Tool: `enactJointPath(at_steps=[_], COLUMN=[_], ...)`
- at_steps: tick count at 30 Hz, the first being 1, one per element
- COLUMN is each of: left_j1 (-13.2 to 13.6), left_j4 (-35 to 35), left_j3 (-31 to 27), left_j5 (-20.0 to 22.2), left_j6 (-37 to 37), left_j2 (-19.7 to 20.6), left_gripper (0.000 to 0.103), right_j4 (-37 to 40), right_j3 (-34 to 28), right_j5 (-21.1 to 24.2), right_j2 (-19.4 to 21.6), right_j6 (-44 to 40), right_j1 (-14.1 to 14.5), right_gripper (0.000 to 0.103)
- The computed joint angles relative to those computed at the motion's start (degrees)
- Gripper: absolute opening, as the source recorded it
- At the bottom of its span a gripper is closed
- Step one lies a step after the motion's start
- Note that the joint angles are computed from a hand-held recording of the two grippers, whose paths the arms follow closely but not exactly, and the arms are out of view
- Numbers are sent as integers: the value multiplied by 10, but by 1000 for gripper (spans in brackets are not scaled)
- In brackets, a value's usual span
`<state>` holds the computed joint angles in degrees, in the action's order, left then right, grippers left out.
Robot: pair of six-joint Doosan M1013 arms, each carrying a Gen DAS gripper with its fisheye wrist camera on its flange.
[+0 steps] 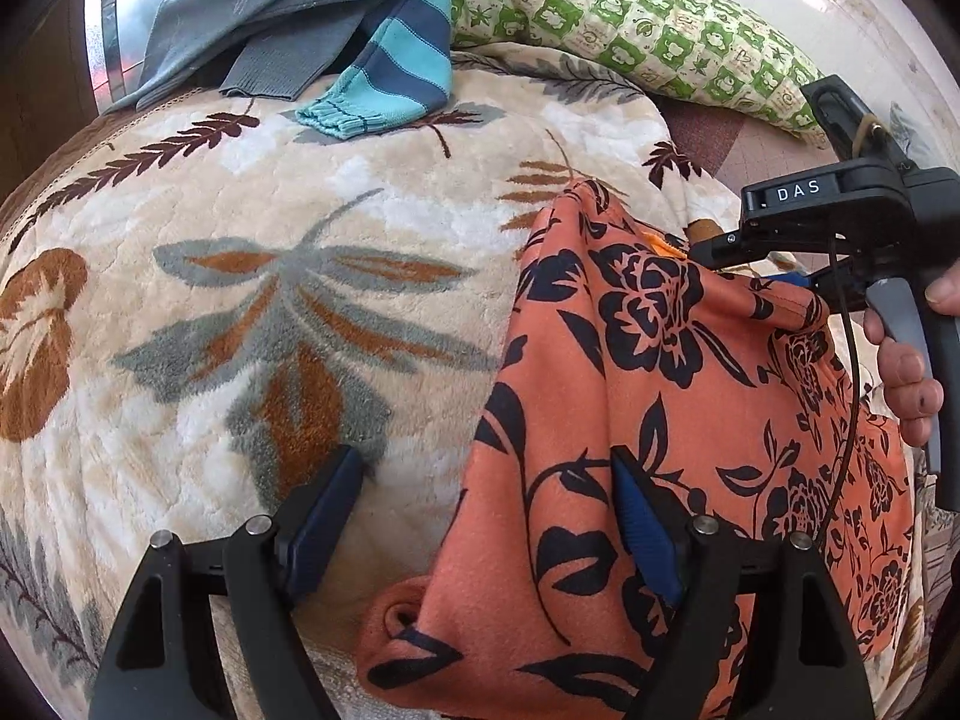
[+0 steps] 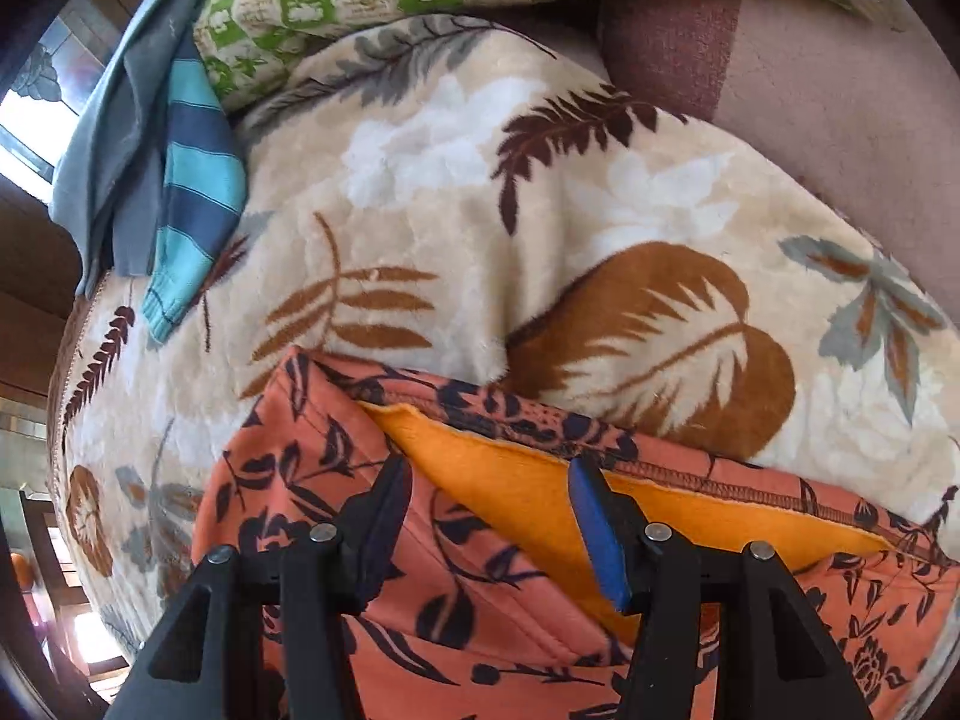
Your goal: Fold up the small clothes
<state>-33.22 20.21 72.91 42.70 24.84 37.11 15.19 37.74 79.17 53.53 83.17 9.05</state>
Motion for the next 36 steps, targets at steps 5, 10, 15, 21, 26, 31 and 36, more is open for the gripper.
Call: enactJointPath(at_steps=[5,10,15,21,26,31,36], left_j1=[-1,-1,-1,-1,-1,-2,-4], left_j4=[3,8,8,7,10,16,25], left_j3=[-5,-6,-5,-5,-5,-6,-7], left_j5=[7,10,9,10,9,12,17], left_j6=[-1,-2,-2,0,-1,-3,-3], left_j2=[3,4,3,3,4,5,5], left_gripper=[83,84,84,85,85,86,86], right_j4=[125,150,10,37,97,89,166], right_j3=[1,-10,-14,11,31,50,176], right_j5=[46,51,-2,-45,-123,-218,-369], right_j2=[6,8,13,1,-17,-23,-87], right_j6=[-37,-85,-64,-54,-67,-6,-28], right_j1=[-15,-1,31,27,20,23,3], right_gripper=[55,23,7,4,4,4,4])
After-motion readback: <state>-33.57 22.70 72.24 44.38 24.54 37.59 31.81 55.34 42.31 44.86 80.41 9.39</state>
